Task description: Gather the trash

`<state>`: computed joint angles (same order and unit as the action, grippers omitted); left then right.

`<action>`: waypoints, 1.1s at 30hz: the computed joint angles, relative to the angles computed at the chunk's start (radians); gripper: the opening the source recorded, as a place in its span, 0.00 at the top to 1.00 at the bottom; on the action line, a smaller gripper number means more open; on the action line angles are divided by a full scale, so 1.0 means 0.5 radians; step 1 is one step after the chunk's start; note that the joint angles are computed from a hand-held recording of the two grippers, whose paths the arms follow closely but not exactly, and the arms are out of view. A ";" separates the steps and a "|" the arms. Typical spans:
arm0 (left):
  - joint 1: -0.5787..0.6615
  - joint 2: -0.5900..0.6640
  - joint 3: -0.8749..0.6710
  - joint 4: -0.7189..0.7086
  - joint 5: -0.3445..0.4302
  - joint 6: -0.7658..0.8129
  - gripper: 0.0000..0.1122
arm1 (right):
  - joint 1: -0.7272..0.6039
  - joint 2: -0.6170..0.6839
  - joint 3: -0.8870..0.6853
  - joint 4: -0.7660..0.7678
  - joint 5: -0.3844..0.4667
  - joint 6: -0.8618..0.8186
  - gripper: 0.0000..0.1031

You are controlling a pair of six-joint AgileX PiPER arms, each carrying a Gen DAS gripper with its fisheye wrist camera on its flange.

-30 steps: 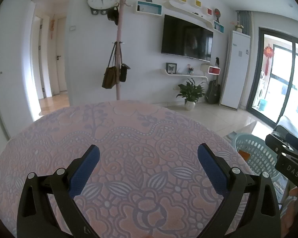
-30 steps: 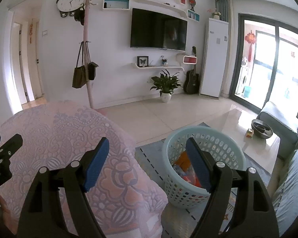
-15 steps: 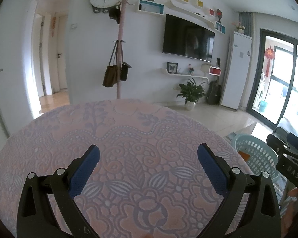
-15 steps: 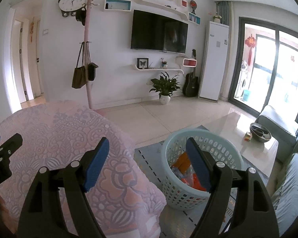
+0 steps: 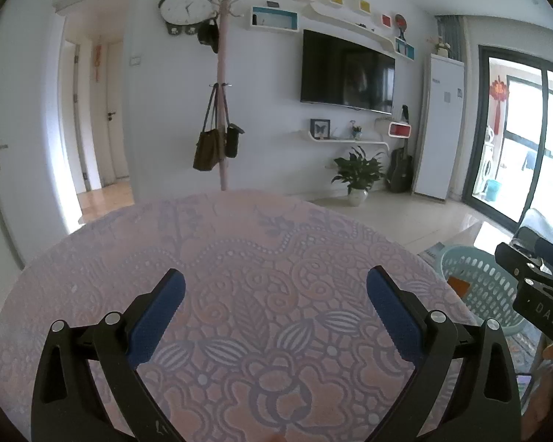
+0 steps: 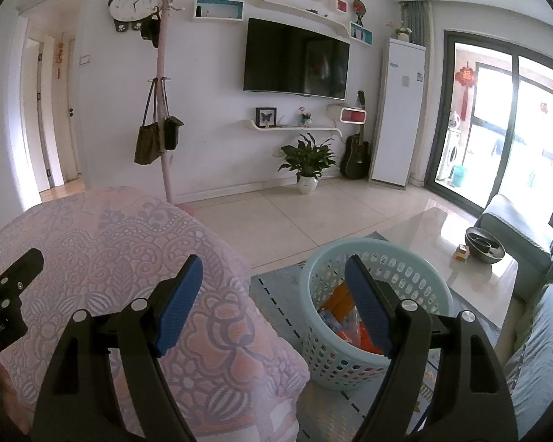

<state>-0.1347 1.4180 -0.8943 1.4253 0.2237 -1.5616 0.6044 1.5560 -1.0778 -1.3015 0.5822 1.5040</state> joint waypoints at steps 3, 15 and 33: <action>-0.010 0.004 -0.004 -0.021 0.016 0.008 0.15 | -0.004 -0.001 -0.001 0.008 -0.005 -0.001 0.27; -0.006 0.005 -0.002 0.013 0.024 -0.017 0.15 | -0.003 -0.006 -0.006 0.032 -0.012 -0.019 0.27; 0.005 -0.017 0.030 0.082 0.007 -0.081 0.15 | 0.001 -0.005 -0.009 0.029 -0.007 -0.016 0.27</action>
<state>-0.1320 1.4096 -0.8793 1.4665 0.2273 -1.6022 0.6050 1.5533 -1.0822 -1.2871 0.5787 1.4959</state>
